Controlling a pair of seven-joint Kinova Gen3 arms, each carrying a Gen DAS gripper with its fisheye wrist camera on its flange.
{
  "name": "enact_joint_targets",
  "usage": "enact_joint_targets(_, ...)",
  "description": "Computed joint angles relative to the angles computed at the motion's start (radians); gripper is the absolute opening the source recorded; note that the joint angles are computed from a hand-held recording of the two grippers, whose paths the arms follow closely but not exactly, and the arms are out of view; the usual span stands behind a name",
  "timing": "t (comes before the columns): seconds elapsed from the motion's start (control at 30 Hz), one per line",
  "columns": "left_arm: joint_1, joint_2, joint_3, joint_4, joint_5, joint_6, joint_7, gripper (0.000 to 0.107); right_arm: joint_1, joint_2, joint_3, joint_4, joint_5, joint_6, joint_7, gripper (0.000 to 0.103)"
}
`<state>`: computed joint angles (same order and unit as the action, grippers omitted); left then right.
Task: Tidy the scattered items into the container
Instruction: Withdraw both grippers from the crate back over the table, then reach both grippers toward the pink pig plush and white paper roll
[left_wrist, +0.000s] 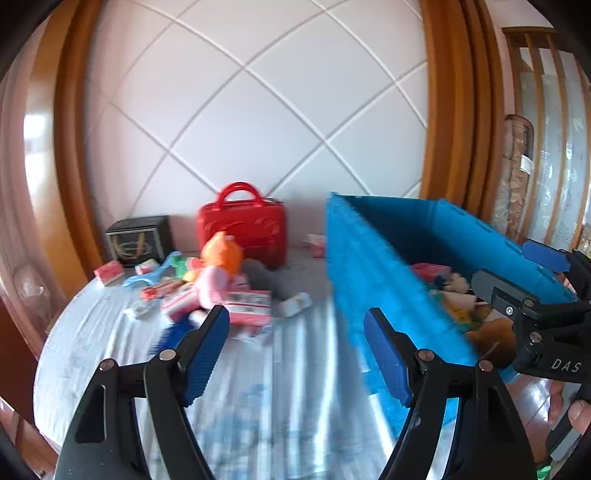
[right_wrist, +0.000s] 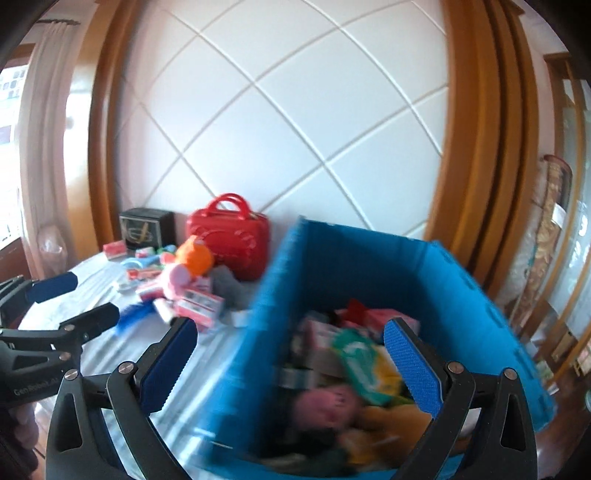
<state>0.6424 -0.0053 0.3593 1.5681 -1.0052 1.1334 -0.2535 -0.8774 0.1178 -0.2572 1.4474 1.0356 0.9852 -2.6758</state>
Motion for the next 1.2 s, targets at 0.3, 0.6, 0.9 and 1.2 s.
enact_joint_targets(0.3,-0.153,-0.245,-0.145,0.221,0.198,-0.178,-0.237,0.075,-0.210,0.260,0.044,-0.331,-0.005,0.173,-0.013,0.103)
enact_joint_targets(0.6,-0.266,-0.265,-0.225,0.275,0.332,-0.284,-0.378,0.075,-0.253,0.431,0.121,-0.571,-0.144,0.207,0.155,0.103)
enact_joint_targets(0.9,-0.427,-0.137,-0.180,0.187,0.342,-0.280,-0.395,0.075,-0.161,0.535,0.173,-0.704,-0.306,0.077,0.329,0.103)
enact_joint_targets(1.2,-0.477,-0.012,-0.208,0.118,0.343,-0.268,-0.415,0.075,-0.061,0.670,0.204,-0.910,-0.511,0.087,0.508,0.103)
